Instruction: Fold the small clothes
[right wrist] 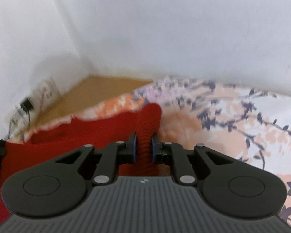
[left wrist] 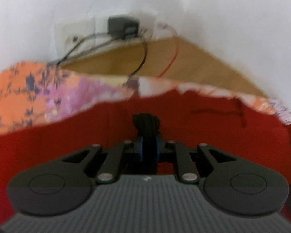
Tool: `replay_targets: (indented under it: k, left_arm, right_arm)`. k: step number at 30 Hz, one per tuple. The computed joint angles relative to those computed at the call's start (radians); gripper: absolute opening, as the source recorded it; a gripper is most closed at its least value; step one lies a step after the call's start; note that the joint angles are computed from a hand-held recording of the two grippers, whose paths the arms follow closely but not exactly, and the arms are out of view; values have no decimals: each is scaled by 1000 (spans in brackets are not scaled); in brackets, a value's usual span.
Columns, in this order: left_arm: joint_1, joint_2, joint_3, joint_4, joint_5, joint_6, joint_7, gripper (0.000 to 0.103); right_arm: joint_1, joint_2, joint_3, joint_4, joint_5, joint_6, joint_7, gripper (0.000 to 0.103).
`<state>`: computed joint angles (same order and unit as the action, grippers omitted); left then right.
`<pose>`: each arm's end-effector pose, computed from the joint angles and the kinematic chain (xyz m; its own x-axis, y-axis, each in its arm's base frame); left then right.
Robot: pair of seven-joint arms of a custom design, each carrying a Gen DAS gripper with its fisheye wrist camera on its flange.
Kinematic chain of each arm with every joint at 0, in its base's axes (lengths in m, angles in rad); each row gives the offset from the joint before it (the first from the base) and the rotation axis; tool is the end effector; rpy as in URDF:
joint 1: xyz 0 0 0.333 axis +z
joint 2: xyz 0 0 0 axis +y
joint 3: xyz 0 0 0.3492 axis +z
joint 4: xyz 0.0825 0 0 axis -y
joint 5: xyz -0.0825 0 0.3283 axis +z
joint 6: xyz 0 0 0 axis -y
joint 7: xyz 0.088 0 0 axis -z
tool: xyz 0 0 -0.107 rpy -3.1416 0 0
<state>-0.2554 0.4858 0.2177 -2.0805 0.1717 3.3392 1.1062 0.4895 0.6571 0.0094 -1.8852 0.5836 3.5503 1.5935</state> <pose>0.6174 -0.0598 0.3608 0.1240 -0.9837 0.1305 -0.6995 -0.1799 -0.6916 0.6060 0.2513 0.3400 -0.0167 -0.9429 -0.3327 -0.6017 0.2752 -0.7498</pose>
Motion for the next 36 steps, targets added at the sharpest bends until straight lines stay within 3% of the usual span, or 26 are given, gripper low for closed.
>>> replay_targets:
  k: [3,5,8,11,13,15,17,19,20,21,23,25,26,29,30,33,36]
  left_arm:
    - [-96,10,95,-6,-25,12,16,25]
    - [-144,11,143,-6,-38,-4,29,34]
    - [-168,-17,168,-32,-41,-22,23,43]
    - [-160,-58,160,-83,-32,-13,24,43]
    - [-147,-86,142,-118,-30,-3,30,43]
    - [-77,-104,65,-137,-22,18,36,43]
    - [-13,-109,-6,-144,-24,22,32,42]
    - [54,-102,-78,-137,-17,18,25,37]
    - [70,-96,-96,-137,-16,27,21,18]
    - [69,-92,-97,-138,-16,35,22,13]
    - [52,-103,-86,-150,-33,45,19,8]
    - [85,-138,-123,-183,-36,65,-8,8]
    - [51,-155,-94,-202,-64,77,6,8]
    - [-140,-166,80,-219,-192,58,88,8]
    - [-163,-159,102,-214,-209,44,108,8]
    - [-179,-122,123,-181,-207,-24,110,11]
    - [-260,-104,205,-184,-206,-3,98,13]
  right_arm:
    - [-19,-4,18,-1,-17,-8,9,26]
    - [-47,-9,45,-13,-45,1,18,41]
    - [-11,-18,12,-16,-27,-5,9,55]
    - [48,-35,-42,-20,17,-19,-12,64]
    - [98,-51,-87,-30,57,-29,-35,66]
    - [164,-68,-148,-42,109,-41,-67,67]
    - [192,-89,-163,-60,138,-42,-89,68]
    - [166,-113,-121,-86,130,-30,-93,68]
    - [152,-122,-101,-98,126,-26,-92,68]
    - [140,-128,-84,-106,123,-26,-89,68]
    - [116,-134,-52,-117,110,-21,-81,69]
    - [116,-134,-50,-119,111,-25,-79,69]
    - [115,-136,-48,-121,111,-23,-77,69]
    - [70,-142,4,-134,66,5,-59,69]
    - [65,-142,8,-133,55,7,-60,69]
    - [125,-130,-56,-111,84,-33,-102,69]
    - [190,-104,-136,-76,125,-91,-121,69]
